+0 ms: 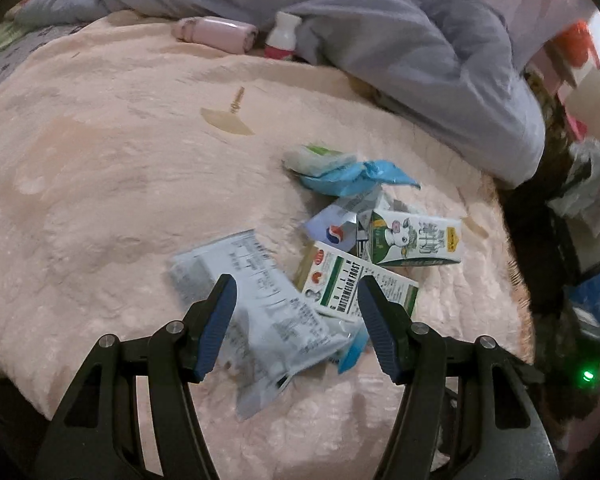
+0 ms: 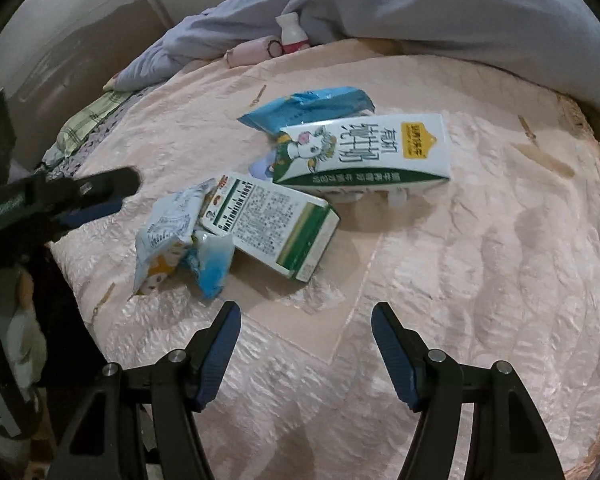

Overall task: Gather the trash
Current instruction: 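Move both grippers back to the trash pile on the bed, then grasp the white plastic bag with the right gripper while the left grasps the silver wrapper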

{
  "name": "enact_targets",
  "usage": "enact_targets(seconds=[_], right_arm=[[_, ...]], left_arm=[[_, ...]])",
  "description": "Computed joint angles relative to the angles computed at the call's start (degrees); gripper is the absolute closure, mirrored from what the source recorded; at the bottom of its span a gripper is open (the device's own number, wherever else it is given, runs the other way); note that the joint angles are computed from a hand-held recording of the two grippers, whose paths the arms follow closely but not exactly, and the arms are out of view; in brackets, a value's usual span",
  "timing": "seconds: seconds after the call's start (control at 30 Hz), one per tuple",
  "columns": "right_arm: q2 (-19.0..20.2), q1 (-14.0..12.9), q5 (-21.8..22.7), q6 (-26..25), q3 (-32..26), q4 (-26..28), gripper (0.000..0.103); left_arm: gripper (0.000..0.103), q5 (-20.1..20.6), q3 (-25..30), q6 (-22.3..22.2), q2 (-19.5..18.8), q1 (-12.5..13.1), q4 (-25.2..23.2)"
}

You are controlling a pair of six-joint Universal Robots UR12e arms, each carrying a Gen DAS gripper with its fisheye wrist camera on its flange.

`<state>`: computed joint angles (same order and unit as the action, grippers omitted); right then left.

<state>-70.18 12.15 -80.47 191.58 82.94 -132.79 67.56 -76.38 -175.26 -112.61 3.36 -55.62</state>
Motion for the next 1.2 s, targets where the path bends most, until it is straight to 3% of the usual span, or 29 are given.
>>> enact_targets(seconds=[0.13,0.23,0.4,0.53,0.6,0.87,0.97,1.13,1.2], right_arm=[[-0.7,-0.4,-0.9,-0.3,0.7,0.2,0.038],[-1.1,-0.8,-0.3,0.2,1.3,-0.8,0.038],[-0.2,-1.1,1.9,-0.5,0.2,-2.8,0.038],[1.7,-1.1,1.5,-0.6,-3.2,-4.3,0.038],[3.0,-1.2,1.5,0.0,-5.4,-4.6,0.027],[12.1,-1.3,0.9,0.2,-20.2,4.1,0.024],[13.5,-1.2,1.5,0.3,-22.4,5.0,0.024],[17.7,-0.3,-0.6,-5.8,-30.2,8.2,0.021],[21.8,-0.3,1.3,-9.1,-37.5,16.2,0.012]], left_arm=[[0.041,9.5,1.4,6.5,-1.1,-2.2,-3.1],[0.041,12.7,0.4,8.4,-0.4,-1.6,-3.2],[0.041,11.6,0.2,7.3,0.2,0.4,-4.7],[0.041,5.3,0.2,4.9,0.9,2.1,-4.6],[0.041,4.0,-0.1,4.5,1.3,2.4,-3.6],[0.041,1.1,-0.3,3.1,1.2,3.3,-6.2],[0.041,0.9,0.3,1.4,0.5,3.5,-6.6],[0.041,0.3,1.0,0.5,-0.5,3.3,-7.7],[0.041,-0.6,1.1,-0.2,-0.8,3.4,-8.3]])
